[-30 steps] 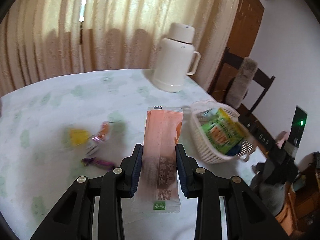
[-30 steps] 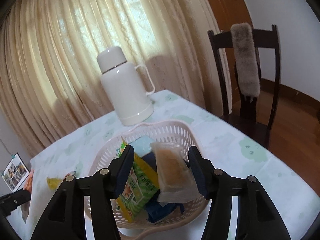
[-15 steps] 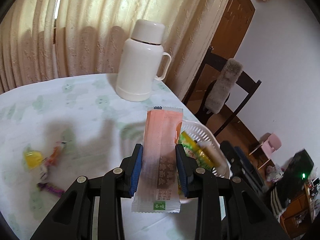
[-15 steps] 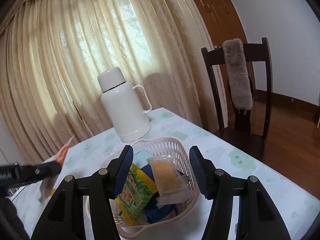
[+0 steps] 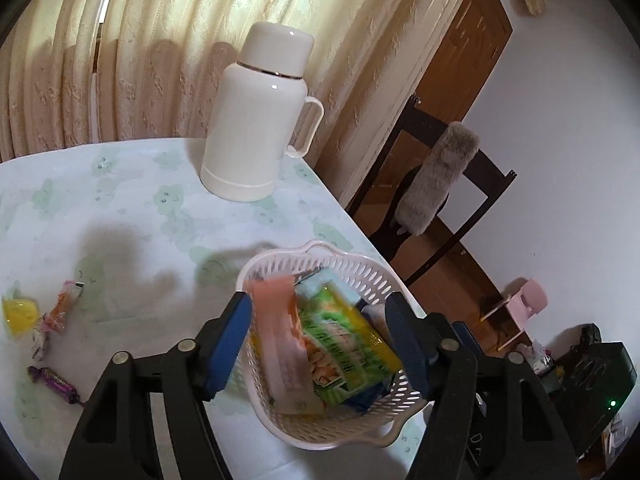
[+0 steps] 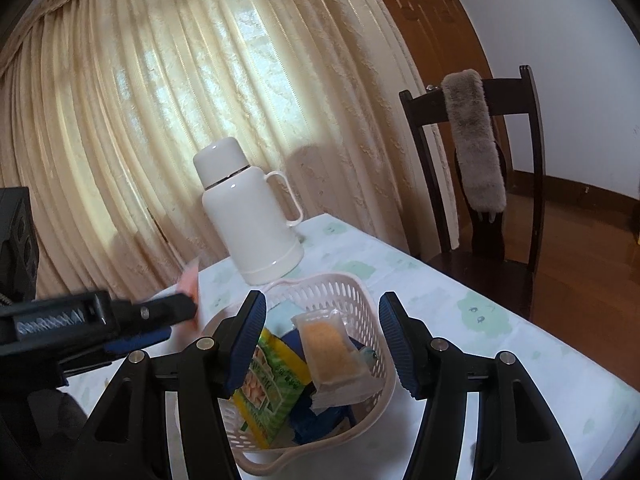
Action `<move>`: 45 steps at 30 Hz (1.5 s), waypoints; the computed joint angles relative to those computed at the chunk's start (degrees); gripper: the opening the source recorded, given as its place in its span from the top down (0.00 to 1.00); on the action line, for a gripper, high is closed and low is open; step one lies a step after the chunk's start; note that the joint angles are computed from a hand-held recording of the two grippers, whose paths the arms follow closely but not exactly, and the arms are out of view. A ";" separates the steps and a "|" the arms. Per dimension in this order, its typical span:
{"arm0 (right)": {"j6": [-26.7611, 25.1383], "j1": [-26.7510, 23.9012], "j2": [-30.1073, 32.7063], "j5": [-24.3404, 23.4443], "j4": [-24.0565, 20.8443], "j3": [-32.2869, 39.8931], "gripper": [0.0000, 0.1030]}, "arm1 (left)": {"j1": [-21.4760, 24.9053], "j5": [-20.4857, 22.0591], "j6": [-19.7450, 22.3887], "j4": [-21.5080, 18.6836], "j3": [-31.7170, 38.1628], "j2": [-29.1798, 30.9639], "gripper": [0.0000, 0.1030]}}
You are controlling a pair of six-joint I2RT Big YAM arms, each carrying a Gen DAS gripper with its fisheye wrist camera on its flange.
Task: Organize snacks
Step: 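Lower the pink bar pack into the basket and open the left gripper while the right releases the tray, then move the left gripper over the yellow jelly cup and open around it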
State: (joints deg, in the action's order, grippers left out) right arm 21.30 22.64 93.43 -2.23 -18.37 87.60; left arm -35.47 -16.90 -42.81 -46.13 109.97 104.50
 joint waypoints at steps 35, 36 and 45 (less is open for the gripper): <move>-11.37 4.28 -1.08 -0.05 2.81 -1.70 0.38 | 3.73 -11.83 -7.13 -5.19 -17.14 -14.12 0.32; -11.68 4.39 -1.07 -0.02 2.80 -1.74 0.38 | 3.95 -12.00 -7.64 -5.27 -17.68 -14.53 0.31; -15.03 5.76 -1.10 0.39 2.87 -2.25 0.33 | 7.21 -13.42 -13.43 -7.02 -23.32 -18.54 0.29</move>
